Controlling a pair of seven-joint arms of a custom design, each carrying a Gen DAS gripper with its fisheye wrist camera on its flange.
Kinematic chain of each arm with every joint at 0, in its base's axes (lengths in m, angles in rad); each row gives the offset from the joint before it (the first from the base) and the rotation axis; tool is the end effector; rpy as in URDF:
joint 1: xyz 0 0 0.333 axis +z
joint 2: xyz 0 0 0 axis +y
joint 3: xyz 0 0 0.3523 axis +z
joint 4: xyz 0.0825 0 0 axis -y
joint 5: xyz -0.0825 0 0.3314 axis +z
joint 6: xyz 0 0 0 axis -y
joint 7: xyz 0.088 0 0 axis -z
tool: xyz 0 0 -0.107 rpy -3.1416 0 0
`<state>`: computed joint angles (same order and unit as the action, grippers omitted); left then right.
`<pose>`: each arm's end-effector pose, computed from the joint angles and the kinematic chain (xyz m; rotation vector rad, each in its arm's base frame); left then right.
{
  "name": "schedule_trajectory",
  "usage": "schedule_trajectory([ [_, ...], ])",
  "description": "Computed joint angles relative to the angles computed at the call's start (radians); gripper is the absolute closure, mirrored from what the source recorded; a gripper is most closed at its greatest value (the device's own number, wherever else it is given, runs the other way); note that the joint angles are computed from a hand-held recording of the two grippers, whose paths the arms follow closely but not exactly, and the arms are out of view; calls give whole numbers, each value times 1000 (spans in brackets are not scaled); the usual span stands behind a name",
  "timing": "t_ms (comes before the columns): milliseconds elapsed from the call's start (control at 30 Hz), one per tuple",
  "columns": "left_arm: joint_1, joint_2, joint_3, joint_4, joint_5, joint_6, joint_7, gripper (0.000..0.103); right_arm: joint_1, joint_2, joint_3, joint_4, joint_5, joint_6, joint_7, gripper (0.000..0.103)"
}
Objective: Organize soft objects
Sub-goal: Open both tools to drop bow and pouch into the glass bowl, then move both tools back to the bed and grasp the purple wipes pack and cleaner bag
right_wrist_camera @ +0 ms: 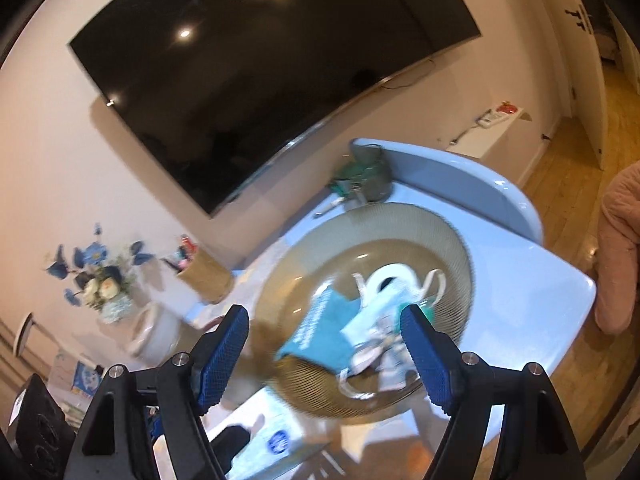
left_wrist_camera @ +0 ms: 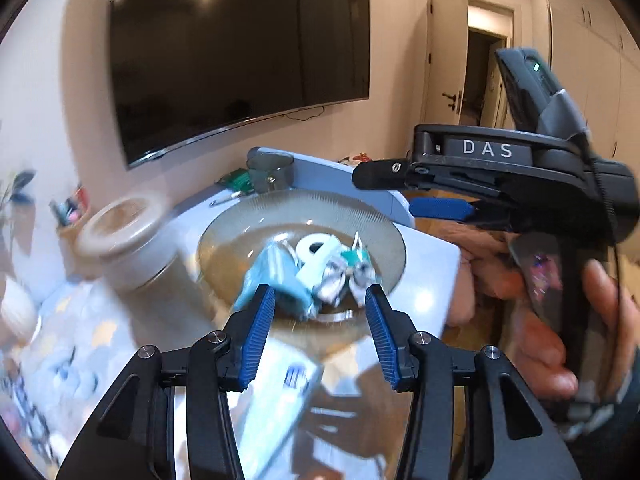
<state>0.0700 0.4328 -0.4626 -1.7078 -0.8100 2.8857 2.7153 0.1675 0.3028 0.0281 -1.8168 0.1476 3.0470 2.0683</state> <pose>0.6511 -0.1636 0.4912 -1.0612 2.2942 -1.1757 0.6379 0.1121 0.5476 -1.1928 1.8952 -0.3781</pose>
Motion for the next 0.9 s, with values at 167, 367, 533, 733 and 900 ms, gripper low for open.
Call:
schedule_trajectory([
  [167,152,-119,-32,-136,-239,-28,200,58,42,-12,35,-2,-18,9,-42,26],
  [367,228,-192,105,-204,-337,-103,255,58,56,47,171,83,15,-61,-205,26],
  [533,257,-182,236,-179,-388,-96,227,48,192,147,135,249,-40,-184,-242,26],
  [733,265,-68,336,-127,-215,-49,29,33,311,349,128,547,-73,-363,-274,26],
  [900,300,43,349,-67,-108,-32,-123,33,381,549,134,825,-80,-527,-345,26],
])
